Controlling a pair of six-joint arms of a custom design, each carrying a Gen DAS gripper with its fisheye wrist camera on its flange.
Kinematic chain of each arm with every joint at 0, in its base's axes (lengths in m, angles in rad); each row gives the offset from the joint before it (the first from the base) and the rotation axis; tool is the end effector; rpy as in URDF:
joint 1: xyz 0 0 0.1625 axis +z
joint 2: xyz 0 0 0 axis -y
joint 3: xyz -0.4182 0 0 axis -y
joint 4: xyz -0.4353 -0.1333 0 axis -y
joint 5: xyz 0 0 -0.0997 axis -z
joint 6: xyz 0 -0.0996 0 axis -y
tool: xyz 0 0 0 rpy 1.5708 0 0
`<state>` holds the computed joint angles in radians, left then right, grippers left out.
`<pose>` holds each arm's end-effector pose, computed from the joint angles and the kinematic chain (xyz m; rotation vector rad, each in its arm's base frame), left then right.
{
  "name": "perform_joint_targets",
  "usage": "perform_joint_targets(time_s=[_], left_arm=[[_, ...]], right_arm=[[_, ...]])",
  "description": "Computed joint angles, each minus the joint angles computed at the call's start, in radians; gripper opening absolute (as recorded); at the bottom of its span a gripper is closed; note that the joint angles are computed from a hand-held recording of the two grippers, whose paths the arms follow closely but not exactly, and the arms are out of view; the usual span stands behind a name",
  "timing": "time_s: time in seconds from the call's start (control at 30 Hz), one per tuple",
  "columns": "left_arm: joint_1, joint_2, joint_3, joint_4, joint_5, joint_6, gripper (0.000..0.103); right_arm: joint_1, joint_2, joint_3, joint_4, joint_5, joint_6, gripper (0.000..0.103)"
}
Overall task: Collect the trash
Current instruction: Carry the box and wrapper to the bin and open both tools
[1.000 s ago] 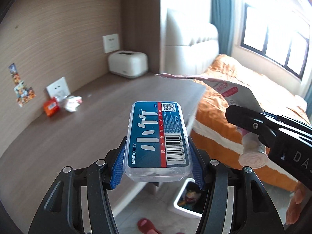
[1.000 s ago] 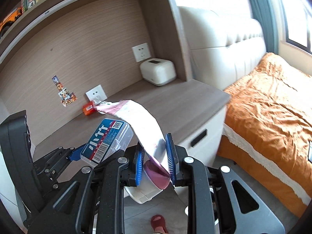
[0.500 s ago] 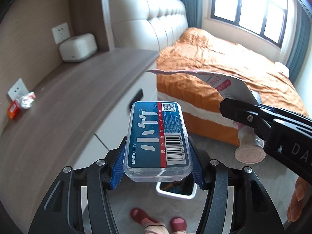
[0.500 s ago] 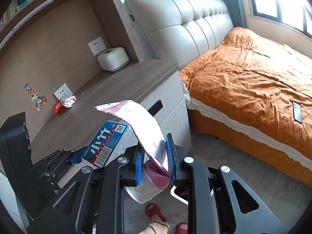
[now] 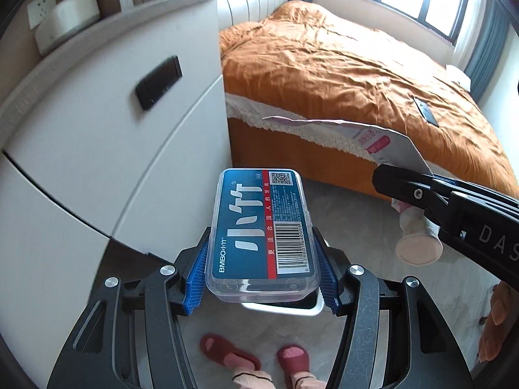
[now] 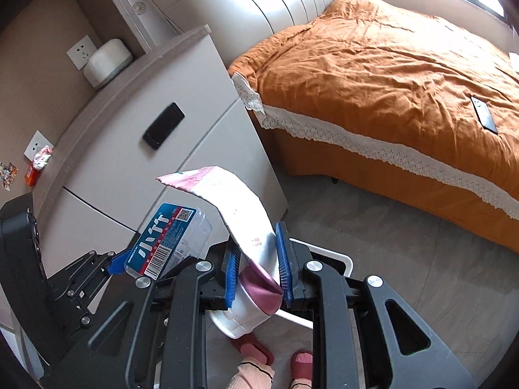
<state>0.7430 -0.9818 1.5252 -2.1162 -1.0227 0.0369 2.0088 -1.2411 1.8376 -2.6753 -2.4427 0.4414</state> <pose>-0.3937 -0.6132 0.2004 1.0979 2.3810 -0.2864 0.3120 -0.5317 0.3062 -0.2895 -2.3605 1.0228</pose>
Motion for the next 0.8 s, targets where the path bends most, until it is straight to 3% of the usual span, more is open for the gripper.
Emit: perform_joint_targets(time_s=[0.33,0.37,0.4,0.43,0.47,0.8], left_arm=[[0.094,0.078,0.093,-0.148,-0.053,0.102,0.057],[0.103,0.083,0.095,-0.153,-0.068,0.104,0.06],[0.114,0.092,0.093,-0.151,-0.085,0.104,0.069],[0.121,0.099,0.094,-0.149,-0.083,0.105,0.099],[0.124,0.107,0.101,-0.159,-0.068,0.106,0.098],[0.115,0.109,0.115,-0.155,-0.048,0.148,0.098]], right_arm=[[-0.13,0.067,0.099,-0.176,0.073,-0.067,0.023],[-0.141,0.072,0.11,-0.193,0.075,-0.071,0.027],[-0.157,0.075,0.122,-0.201,0.095,-0.078,0.039],[-0.169,0.076,0.13,-0.197,0.107,-0.079,0.087],[-0.171,0.084,0.138,-0.216,0.092,-0.082,0.096],[-0.16,0.066,0.163,-0.137,0.043,-0.001,0.099]])
